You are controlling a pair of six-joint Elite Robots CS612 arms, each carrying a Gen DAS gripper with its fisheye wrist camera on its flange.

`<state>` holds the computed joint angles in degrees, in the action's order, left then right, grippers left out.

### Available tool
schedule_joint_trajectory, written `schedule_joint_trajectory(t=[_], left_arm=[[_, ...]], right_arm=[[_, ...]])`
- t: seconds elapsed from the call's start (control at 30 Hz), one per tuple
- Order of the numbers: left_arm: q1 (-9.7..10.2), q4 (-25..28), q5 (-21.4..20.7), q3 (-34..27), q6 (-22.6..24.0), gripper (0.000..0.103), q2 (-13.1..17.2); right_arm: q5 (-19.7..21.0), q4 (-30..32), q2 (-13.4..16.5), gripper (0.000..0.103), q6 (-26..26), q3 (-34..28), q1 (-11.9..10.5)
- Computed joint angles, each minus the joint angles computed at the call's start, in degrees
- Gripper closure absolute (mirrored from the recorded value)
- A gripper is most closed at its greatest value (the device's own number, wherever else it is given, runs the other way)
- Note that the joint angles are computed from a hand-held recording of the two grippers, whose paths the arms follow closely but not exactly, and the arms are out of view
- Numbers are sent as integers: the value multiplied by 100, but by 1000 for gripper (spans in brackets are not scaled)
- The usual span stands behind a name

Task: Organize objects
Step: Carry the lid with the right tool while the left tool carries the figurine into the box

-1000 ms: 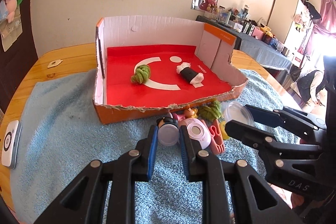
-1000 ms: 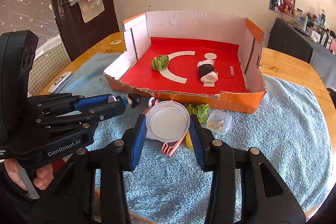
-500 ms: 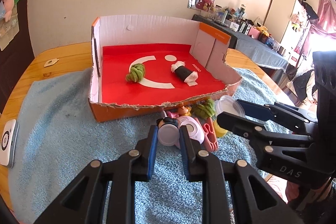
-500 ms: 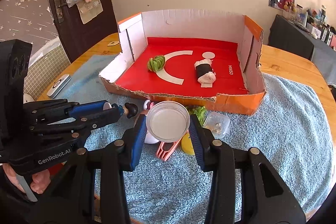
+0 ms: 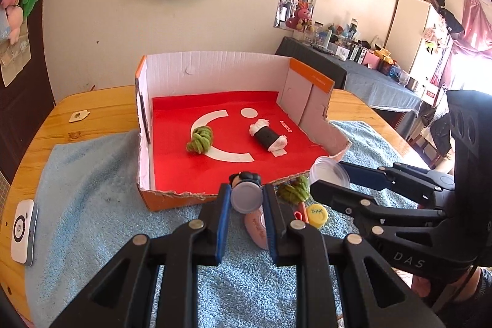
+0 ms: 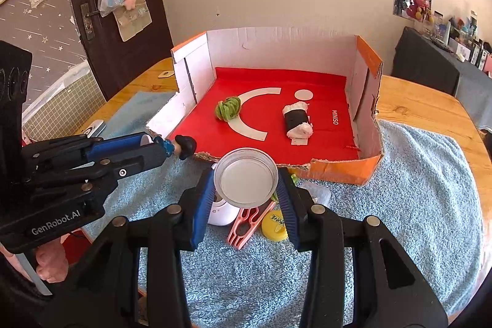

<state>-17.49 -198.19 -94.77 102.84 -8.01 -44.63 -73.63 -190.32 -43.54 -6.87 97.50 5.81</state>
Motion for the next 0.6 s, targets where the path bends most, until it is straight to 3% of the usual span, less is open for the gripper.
schedule_joint_trajectory(t=[0.6], left_arm=[[117, 783, 15, -730, -35, 82, 313]], right_arm=[[1, 1097, 272, 64, -107, -822, -27]])
